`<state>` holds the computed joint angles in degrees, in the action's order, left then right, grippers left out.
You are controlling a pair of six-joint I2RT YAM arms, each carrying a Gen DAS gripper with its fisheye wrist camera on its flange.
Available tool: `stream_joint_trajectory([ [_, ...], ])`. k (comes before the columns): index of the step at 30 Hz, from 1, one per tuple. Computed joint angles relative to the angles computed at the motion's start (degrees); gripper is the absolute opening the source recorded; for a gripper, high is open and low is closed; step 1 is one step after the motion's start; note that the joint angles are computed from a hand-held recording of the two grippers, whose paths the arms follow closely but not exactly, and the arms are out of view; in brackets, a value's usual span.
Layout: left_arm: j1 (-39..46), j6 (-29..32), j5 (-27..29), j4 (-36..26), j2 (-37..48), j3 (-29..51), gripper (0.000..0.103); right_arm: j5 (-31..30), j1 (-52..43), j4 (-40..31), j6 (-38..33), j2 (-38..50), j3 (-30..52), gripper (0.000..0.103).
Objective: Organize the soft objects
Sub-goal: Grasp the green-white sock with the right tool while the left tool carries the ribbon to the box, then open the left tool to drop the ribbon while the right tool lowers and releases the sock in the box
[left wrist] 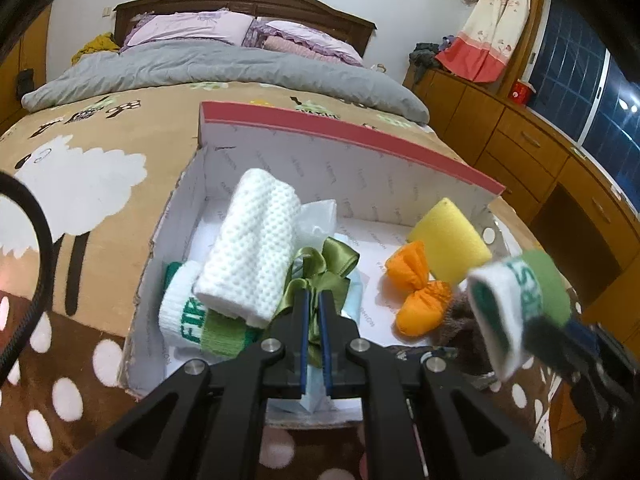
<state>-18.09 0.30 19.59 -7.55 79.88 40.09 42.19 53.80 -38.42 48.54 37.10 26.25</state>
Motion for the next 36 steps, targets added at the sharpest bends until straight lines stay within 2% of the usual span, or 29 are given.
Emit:
stream_joint_trajectory([
  [3, 0.3, -0.4, 0.0, 0.7, 1.3, 0.6, 0.005, -5.9, -8.4, 7.3, -7.4, 1.0, -1.8, 0.022],
  [9, 0.8, -0.3, 0.2, 1.6, 2.9, 0.9, 0.005, -15.8, -21.7, 17.2, -15.0, 5.0, -4.0, 0.022],
  [19, -1.0, -0.9, -2.0, 3.4, 3.2, 0.6, 0.006, -23.6, -33.7, 27.1, -21.6, 14.3, -4.8, 0.022],
  [25, -1.2, -1.3, -2.2, 4.3, 3.3, 0.3, 0.007, -24.4, -34.8, 29.5, -22.1, 18.7, -5.1, 0.022],
  [27, -0.8, -1.0, -1.0, 3.9, 2.6, -0.2, 0.017, -24.6, -34.7, 29.3, -22.0, 18.0, -5.3, 0.023],
  [29, -0.8, -0.4, 0.3, 2.7, 1.6, -0.4, 0.031, -24.9, -34.9, 28.6, -21.5, 16.5, -5.4, 0.024],
  [32, -1.7, 0.4, -0.4, 1.8, -0.5, -1.1, 0.043, -26.6, -35.8, 28.0, -21.0, 13.6, -6.3, 0.029],
  [36, -2.6, 1.5, -0.7, 0.6, -3.9, -2.4, 0.051, -24.4, -34.0, 25.8, -20.4, 10.4, -6.3, 0.036],
])
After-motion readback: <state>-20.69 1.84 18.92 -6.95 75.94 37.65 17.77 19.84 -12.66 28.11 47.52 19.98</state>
